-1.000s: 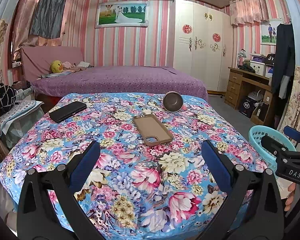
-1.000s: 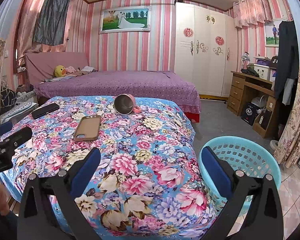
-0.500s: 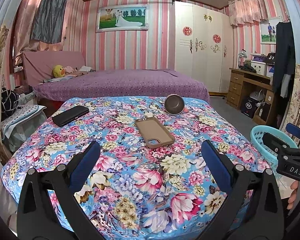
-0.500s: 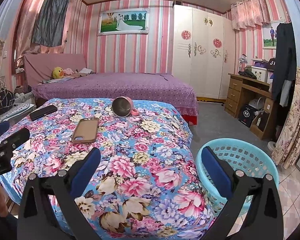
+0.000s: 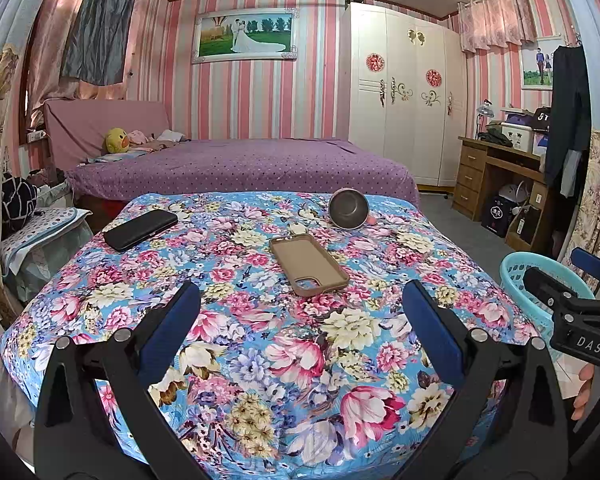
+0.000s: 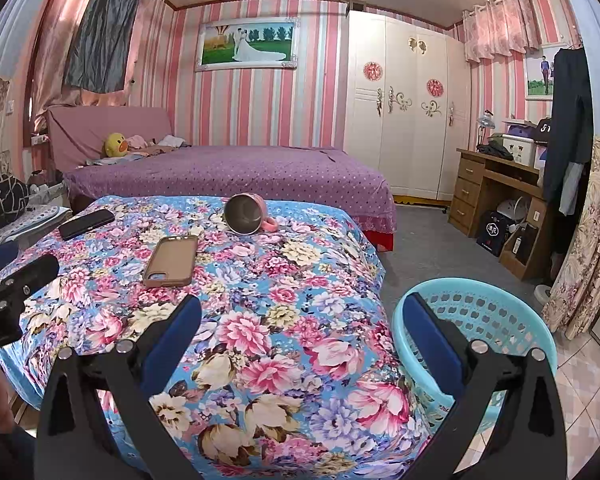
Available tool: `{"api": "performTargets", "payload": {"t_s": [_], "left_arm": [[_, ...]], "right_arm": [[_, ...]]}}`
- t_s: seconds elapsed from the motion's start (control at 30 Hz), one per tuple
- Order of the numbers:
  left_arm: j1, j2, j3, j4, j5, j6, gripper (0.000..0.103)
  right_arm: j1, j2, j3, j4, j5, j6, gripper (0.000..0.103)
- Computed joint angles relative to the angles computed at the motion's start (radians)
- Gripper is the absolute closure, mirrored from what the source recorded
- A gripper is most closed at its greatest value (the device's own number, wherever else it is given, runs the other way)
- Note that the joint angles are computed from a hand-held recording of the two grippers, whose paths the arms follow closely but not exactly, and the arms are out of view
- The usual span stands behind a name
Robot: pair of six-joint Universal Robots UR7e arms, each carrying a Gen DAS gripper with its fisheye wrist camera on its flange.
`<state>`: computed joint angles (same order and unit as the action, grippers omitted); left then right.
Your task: Collect trash
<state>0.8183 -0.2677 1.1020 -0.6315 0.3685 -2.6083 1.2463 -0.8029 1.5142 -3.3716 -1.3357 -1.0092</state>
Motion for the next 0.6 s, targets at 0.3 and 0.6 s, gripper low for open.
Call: {"api": "performTargets", "payload": {"t_s": [0.3, 0.6], "left_arm": [[0.001, -0.007, 0.011, -0.025, -0.007, 0.013, 0.005], [0.001, -0.008, 0.018, -0.046, -0.008, 0.036, 0.005]], "right_arm": [[0.000, 0.001, 0.000, -0.002, 0.001, -0.001, 0.005], [0.000, 0.000, -0.006, 0.004, -0.001, 0.000, 0.005]]}}
